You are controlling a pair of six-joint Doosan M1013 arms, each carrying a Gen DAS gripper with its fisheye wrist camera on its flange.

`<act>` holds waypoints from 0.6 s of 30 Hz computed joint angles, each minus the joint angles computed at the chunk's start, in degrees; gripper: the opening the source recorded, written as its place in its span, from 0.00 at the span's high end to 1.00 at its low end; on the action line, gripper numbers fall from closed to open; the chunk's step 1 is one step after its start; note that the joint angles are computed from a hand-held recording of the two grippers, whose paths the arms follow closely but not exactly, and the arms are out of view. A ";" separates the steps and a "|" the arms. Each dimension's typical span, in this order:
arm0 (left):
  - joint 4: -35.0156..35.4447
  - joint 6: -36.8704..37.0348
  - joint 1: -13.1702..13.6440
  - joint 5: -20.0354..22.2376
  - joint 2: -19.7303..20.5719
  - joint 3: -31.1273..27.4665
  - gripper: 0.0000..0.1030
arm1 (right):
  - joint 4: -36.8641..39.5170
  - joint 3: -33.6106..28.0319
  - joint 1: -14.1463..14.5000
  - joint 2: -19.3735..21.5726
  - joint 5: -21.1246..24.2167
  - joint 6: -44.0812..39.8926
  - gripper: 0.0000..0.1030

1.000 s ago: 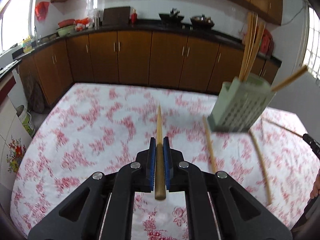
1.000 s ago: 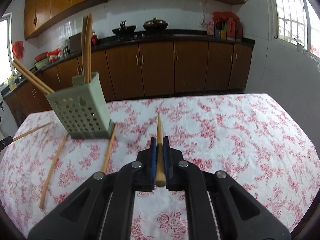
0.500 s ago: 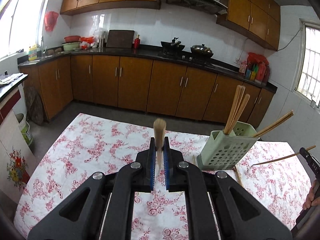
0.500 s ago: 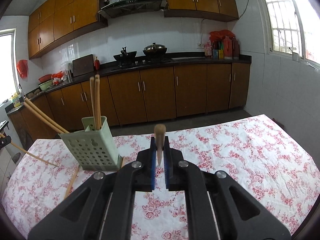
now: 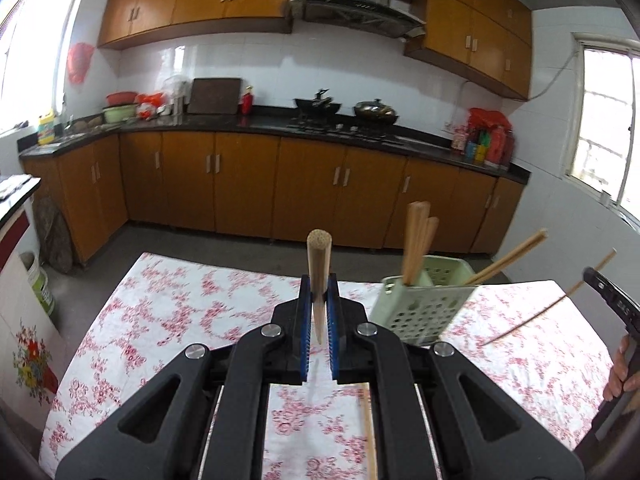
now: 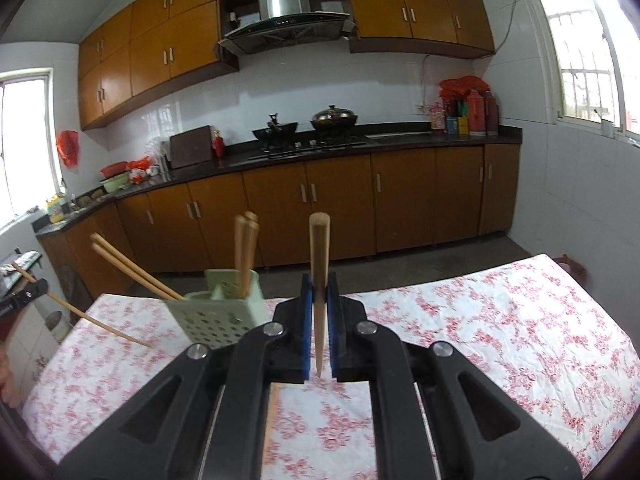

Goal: Organize utensils
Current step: 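Raise both held chopsticks upright over the green holder with both tools, then drop the left tool's chopstick into the holder by opening it while the right tool releases its own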

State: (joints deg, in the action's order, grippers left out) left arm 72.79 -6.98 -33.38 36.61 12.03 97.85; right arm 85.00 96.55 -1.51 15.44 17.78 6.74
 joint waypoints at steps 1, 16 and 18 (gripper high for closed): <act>0.33 0.14 -0.13 -0.33 -0.14 -0.07 0.93 | -0.13 -0.04 -0.12 -0.24 0.85 0.38 0.92; 8.58 -1.21 -2.73 -4.85 0.15 -5.50 0.93 | 4.92 -2.60 -0.21 -2.08 10.96 -1.32 0.92; 9.21 -1.56 -2.55 -4.90 0.85 -6.73 0.93 | 6.84 -3.09 0.25 -1.94 10.33 -2.72 0.92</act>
